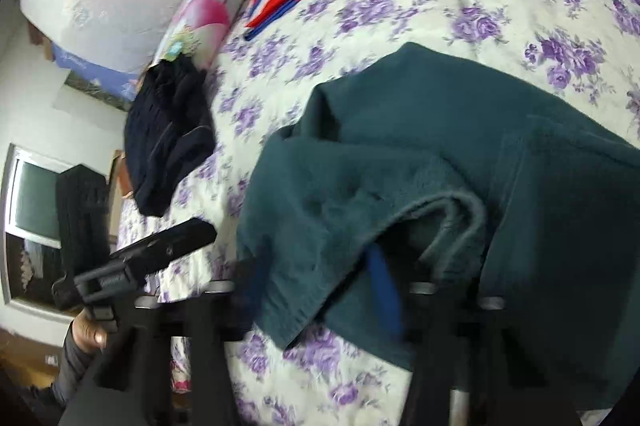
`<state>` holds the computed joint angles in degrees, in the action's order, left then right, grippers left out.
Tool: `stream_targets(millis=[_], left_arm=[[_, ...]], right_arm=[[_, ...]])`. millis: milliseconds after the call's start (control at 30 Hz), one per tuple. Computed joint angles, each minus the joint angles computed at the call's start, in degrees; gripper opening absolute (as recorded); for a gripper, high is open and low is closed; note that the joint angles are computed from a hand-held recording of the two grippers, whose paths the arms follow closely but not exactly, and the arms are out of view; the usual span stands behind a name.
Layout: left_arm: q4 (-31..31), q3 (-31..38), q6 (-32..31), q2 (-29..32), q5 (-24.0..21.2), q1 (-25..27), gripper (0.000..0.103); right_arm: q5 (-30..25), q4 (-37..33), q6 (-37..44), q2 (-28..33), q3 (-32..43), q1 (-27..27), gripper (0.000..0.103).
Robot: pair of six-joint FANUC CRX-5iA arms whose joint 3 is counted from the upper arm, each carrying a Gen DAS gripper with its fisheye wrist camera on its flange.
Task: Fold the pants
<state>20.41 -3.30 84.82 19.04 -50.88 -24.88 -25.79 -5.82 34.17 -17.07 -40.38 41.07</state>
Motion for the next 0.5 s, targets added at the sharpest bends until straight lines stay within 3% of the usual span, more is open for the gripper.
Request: stream_targets(millis=[33, 133, 267, 333, 367, 433, 467, 500], left_arm=[[-0.56, 0.30, 0.21, 0.01, -0.10, -0.09, 0.094], [-0.25, 0.00, -0.90, -0.62, 0.90, 0.04, 0.094], [-0.73, 1.72, -0.28, 0.56, -0.05, -0.41, 0.094], [-1.28, 2.81, -0.72, 1.52, -0.45, -1.26, 0.094], [-1.57, 3.52, -0.98, 2.22, -0.82, -1.72, 0.094], [-4.56, 7.01, 0.73, 4.74, -3.81, -3.23, 0.094], [-5.43, 7.98, 1.36, 5.36, -4.61, -3.70, 0.094], [-5.73, 8.43, 1.41, 5.72, -4.95, -4.06, 0.094]], right_arm=[[0.51, 2.23, -1.70, -1.60, -0.69, 0.19, 0.004], [4.03, 10.46, -7.45, -7.33, -3.68, -0.10, 0.004], [-0.82, 11.82, -4.86, -7.55, -1.76, -3.73, 0.005], [-5.74, 16.27, -6.83, -5.39, -1.26, -3.27, 0.011], [-7.94, 16.22, -5.30, -3.82, -0.55, -3.61, 0.019], [-7.55, 11.53, -2.93, -3.97, -0.33, -5.49, 0.036], [-6.65, 12.88, -4.87, -5.45, -1.48, -5.60, 0.044], [-6.44, 14.75, -6.46, -7.56, -2.73, -5.36, 0.044]])
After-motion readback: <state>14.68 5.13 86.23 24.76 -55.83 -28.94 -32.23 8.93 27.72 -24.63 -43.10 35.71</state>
